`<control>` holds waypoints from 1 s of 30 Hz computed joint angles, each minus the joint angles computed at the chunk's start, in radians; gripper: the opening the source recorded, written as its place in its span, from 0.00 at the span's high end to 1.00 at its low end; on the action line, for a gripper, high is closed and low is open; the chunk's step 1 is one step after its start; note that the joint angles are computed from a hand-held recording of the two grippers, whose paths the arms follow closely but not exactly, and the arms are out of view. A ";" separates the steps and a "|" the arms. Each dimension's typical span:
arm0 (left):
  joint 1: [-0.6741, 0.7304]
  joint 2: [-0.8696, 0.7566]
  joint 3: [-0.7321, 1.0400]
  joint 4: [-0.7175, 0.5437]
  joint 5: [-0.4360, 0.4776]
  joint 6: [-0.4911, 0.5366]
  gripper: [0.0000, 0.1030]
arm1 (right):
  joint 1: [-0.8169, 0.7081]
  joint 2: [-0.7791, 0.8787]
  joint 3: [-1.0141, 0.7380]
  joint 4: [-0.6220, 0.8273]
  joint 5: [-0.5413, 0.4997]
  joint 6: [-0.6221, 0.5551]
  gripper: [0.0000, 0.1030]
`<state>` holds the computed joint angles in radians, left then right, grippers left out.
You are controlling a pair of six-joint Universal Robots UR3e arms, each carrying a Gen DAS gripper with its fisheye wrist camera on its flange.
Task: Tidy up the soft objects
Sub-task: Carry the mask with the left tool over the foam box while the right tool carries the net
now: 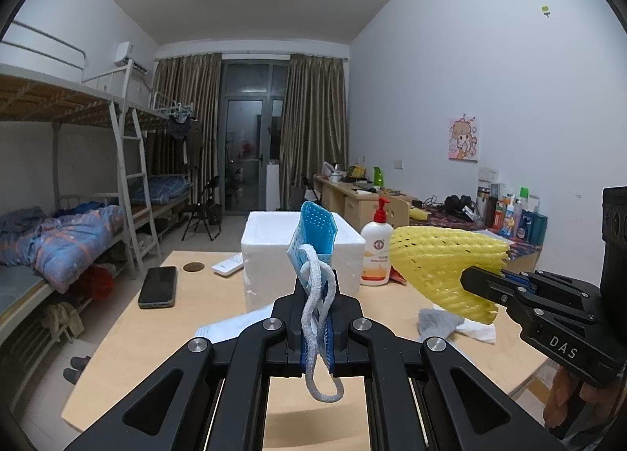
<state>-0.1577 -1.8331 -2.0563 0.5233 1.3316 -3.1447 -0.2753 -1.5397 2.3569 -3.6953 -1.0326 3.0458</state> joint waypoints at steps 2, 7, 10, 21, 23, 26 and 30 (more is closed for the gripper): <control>-0.001 -0.016 0.056 -0.047 0.002 0.000 0.94 | 0.007 0.008 -0.040 0.030 -0.007 0.002 0.88; -0.001 -0.056 0.176 -0.125 0.008 -0.002 0.94 | 0.012 0.044 -0.137 0.094 -0.008 0.007 0.88; -0.002 -0.087 0.260 -0.181 0.003 -0.003 0.94 | 0.020 0.065 -0.202 0.143 -0.012 0.007 0.88; -0.002 -0.254 0.645 -0.447 0.010 0.000 0.94 | 0.043 0.194 -0.469 0.305 -0.034 0.006 0.88; 0.002 -0.291 0.717 -0.495 0.002 0.002 0.94 | 0.052 0.216 -0.508 0.316 -0.045 0.009 0.88; 0.004 -0.334 0.794 -0.525 -0.009 0.006 0.94 | 0.066 0.245 -0.565 0.338 -0.060 0.013 0.88; 0.012 -0.384 0.894 -0.575 -0.027 0.016 0.94 | 0.089 0.283 -0.629 0.361 -0.083 0.015 0.88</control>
<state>-0.1458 -2.2172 -1.1622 -0.0514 1.3050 -3.1284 -0.1867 -1.2568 1.7284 -3.3343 -1.1161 3.0605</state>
